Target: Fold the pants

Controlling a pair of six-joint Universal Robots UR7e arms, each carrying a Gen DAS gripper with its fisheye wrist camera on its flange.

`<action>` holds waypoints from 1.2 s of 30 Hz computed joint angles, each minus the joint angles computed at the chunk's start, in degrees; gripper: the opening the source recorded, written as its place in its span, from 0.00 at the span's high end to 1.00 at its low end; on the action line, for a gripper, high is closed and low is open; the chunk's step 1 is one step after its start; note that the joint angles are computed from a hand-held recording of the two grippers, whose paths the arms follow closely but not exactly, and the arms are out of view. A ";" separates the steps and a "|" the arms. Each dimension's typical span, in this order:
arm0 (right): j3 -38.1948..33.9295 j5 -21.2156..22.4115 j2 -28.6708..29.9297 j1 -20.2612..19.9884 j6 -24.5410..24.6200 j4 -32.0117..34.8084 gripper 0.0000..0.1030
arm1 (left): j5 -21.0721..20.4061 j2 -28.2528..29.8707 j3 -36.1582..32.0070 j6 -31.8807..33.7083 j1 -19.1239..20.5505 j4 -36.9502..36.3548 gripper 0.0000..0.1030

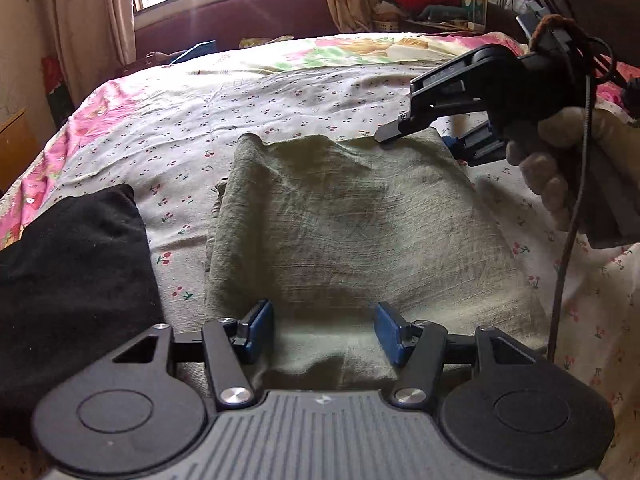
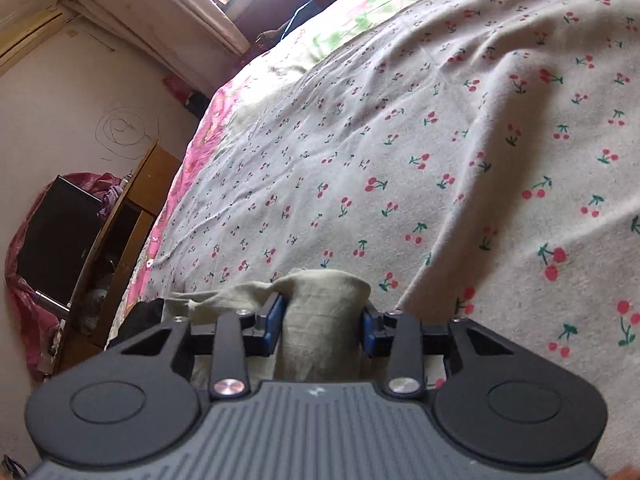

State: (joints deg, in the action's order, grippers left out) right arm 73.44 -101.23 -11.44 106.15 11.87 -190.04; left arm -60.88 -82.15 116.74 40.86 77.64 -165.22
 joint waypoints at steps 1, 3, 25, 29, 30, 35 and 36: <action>-1.19 0.19 0.58 -0.02 0.15 -0.69 0.62 | -0.33 -0.51 -0.11 -0.42 -0.17 0.14 0.33; -1.52 0.17 0.63 0.39 -1.94 -1.42 0.62 | -2.29 -1.41 -1.37 -1.94 0.09 0.70 0.32; 5.81 7.57 -0.94 0.21 -1.17 1.73 0.67 | -4.00 10.67 -17.27 -12.64 5.35 10.81 0.04; 10.04 8.21 -3.20 0.96 -2.70 0.31 0.87 | -6.52 8.45 -15.18 -14.29 5.18 11.60 0.25; 10.33 7.97 -3.29 1.14 -2.97 -0.06 0.87 | -6.55 8.21 -14.75 -14.45 5.03 11.21 0.28; 11.14 9.46 -4.06 0.63 -0.10 -1.68 0.89 | -9.90 6.20 -14.83 -16.82 4.83 12.94 0.51; 11.79 10.10 -4.52 0.68 -0.33 -2.56 0.90 | -11.78 5.76 -15.28 -18.12 5.12 14.18 0.53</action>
